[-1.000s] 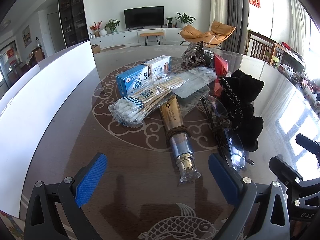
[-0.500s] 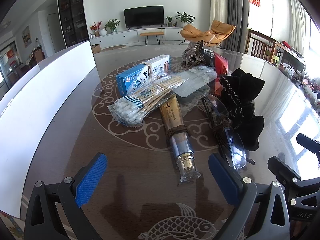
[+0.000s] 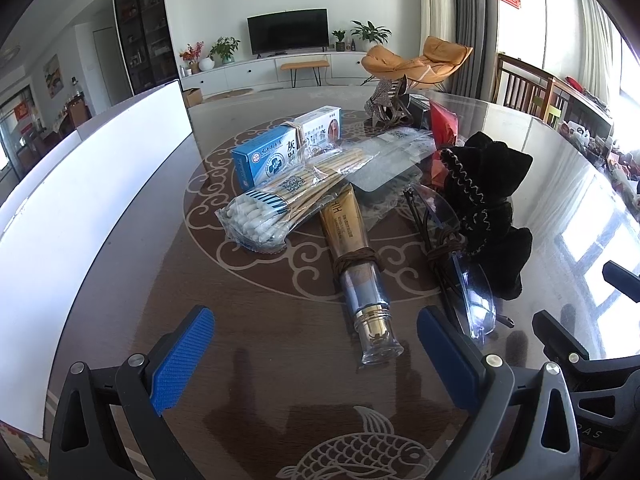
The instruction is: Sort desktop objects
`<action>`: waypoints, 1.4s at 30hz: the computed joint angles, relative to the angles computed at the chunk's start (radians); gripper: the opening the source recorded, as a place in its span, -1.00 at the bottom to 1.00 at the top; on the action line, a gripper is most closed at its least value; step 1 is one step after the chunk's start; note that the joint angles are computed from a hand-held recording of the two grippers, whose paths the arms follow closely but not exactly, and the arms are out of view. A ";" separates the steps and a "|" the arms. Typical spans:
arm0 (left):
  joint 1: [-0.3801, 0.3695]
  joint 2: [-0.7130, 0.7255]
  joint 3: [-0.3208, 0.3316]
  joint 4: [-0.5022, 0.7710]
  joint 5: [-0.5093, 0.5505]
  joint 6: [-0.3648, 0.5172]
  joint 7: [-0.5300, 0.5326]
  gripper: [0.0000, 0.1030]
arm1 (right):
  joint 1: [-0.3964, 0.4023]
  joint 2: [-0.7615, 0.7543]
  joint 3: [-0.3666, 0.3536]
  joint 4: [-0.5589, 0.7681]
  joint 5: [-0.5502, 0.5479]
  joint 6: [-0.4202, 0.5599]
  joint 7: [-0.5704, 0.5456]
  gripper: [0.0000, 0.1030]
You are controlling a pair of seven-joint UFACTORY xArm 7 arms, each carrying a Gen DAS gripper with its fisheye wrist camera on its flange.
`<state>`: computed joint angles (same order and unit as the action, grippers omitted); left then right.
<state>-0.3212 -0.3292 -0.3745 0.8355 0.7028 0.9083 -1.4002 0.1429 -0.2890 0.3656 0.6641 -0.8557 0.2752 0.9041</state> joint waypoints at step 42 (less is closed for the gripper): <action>-0.025 0.041 0.020 0.034 -0.012 0.041 0.029 0.99 | 0.156 0.123 -0.104 0.186 0.336 0.315 -0.315 1.00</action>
<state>-0.3464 -0.2887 -0.3549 0.8693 0.6906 0.9492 -1.3711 0.2994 -0.1660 0.2620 0.8498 -0.5201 0.5904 0.5889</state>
